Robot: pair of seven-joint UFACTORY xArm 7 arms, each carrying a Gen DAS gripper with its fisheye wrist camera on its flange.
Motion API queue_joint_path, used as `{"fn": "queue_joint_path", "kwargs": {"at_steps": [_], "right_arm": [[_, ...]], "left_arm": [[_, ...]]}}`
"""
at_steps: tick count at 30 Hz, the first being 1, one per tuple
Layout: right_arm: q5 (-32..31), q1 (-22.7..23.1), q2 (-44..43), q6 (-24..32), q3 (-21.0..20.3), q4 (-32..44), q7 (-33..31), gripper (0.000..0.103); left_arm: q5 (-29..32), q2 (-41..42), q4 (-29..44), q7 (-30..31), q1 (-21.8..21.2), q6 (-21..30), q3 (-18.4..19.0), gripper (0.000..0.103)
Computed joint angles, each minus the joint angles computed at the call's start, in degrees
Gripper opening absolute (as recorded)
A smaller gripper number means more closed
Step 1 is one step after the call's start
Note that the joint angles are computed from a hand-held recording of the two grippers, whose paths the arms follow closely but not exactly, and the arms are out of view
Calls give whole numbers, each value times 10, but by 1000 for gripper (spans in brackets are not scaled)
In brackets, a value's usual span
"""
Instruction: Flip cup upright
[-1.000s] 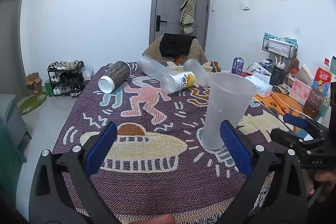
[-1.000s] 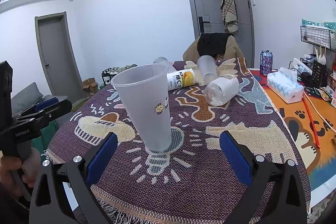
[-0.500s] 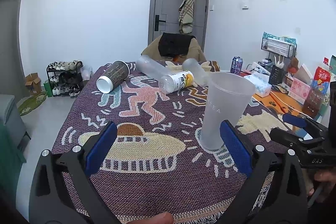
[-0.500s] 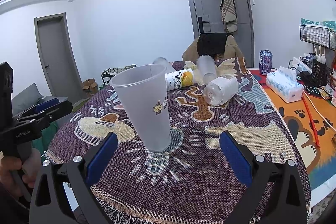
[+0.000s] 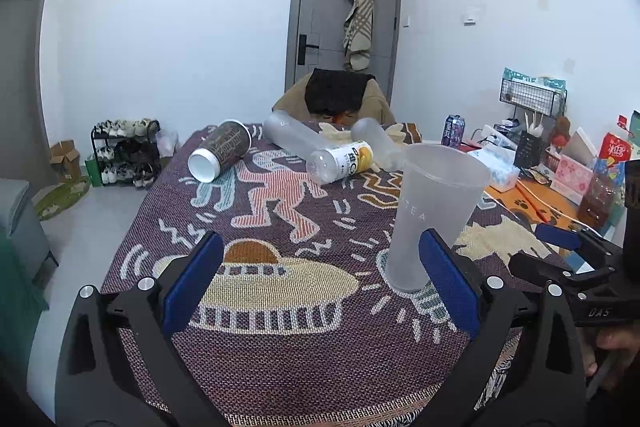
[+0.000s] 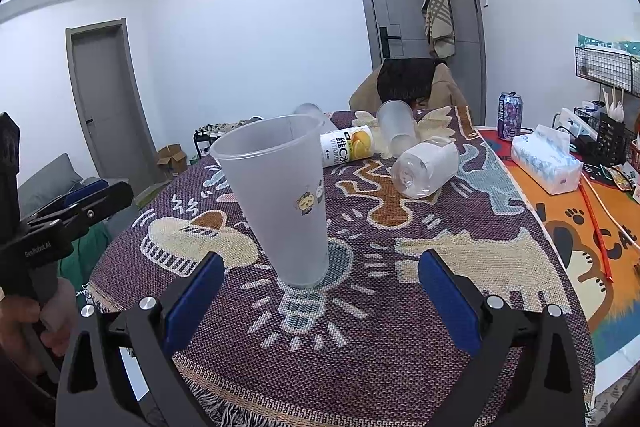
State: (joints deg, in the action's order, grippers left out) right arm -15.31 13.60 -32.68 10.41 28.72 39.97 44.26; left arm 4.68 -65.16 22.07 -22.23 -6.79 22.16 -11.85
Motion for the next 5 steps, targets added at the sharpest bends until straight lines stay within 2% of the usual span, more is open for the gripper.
{"fn": "queue_joint_path", "kwargs": {"at_steps": [5], "right_arm": [[-18,-12,35,7,16,29,-4,95]], "left_arm": [[-7,2,-8,8,-3,1,21,97]]}}
